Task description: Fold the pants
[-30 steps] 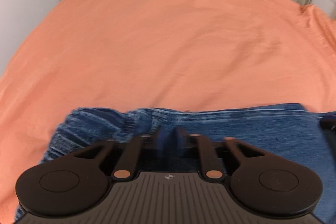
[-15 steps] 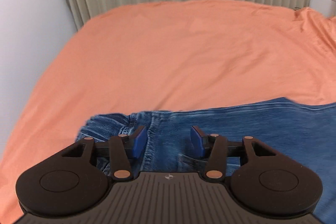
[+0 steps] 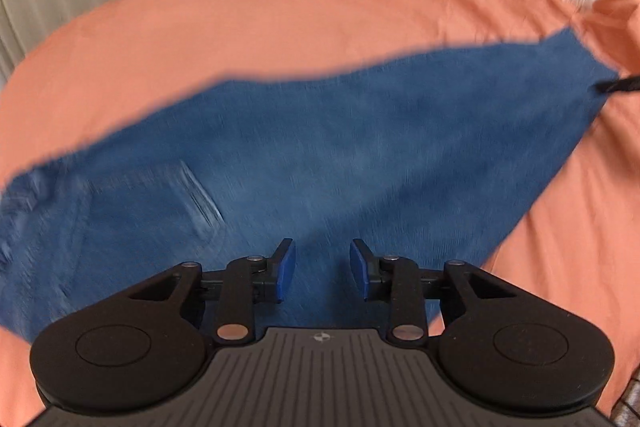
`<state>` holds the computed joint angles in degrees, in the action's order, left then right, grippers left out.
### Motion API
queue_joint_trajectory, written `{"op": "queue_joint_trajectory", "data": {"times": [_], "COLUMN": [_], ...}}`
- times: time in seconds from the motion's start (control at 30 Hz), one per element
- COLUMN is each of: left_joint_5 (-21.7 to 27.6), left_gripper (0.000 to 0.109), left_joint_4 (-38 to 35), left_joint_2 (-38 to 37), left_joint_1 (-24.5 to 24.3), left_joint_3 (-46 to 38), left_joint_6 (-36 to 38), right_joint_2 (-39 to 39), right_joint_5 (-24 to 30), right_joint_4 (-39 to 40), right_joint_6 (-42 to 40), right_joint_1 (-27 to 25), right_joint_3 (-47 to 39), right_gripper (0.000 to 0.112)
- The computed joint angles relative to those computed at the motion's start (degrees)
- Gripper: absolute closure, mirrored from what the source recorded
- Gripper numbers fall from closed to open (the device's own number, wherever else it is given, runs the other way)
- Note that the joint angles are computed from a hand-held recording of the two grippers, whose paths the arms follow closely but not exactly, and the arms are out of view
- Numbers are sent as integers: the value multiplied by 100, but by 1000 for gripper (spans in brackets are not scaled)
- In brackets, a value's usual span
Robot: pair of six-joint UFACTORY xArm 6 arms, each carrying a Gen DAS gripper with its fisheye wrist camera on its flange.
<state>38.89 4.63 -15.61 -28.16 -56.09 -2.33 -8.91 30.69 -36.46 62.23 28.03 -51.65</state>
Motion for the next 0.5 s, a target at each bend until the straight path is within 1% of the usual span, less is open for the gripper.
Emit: {"op": "queue_joint_trajectory", "data": {"times": [0.07, 0.17, 0.2, 0.27, 0.3, 0.33, 0.37, 0.4, 0.47, 0.5], "left_joint_5": [244, 392, 483, 427, 385, 358, 365, 402, 403, 381], "left_gripper": [71, 72, 72, 71, 69, 65, 63, 63, 63, 63], "left_joint_4": [516, 438, 483, 477, 415, 316, 214, 124, -59, -155], "left_joint_2": [231, 478, 502, 454, 437, 477, 543, 679, 989, 1190], "left_joint_1": [-55, 18, -26, -140, -201, -259, -313, -375, -489, -550], "left_joint_3": [-71, -301, -413, -526, -594, -709, -849, -1048, -1416, -1625], "left_joint_6": [-787, -1343, -1464, -1288, -1182, -1100, -1031, -988, -965, -945], "right_joint_2": [-447, -1057, -1247, -1643, -1810, -1951, -2061, -2160, -2255, -2192], "right_joint_5": [93, 154, 122, -55, -222, -448, -726, -1018, -1613, -1991], "right_joint_4": [34, 156, 228, 416, 590, 819, 1041, 1204, 1623, 1905], "right_joint_6": [-50, -220, -295, -411, -482, -563, -590, -539, -444, -394], "right_joint_1": [-150, -412, -527, -809, -985, -1175, -1356, -1523, -1856, -2004], "right_joint_3": [410, 968, 1144, 1534, 1725, 1911, 2095, 2281, 2575, 2696], "right_gripper": [72, 72, 72, 72, 69, 61, 58, 54, 54, 54]}}
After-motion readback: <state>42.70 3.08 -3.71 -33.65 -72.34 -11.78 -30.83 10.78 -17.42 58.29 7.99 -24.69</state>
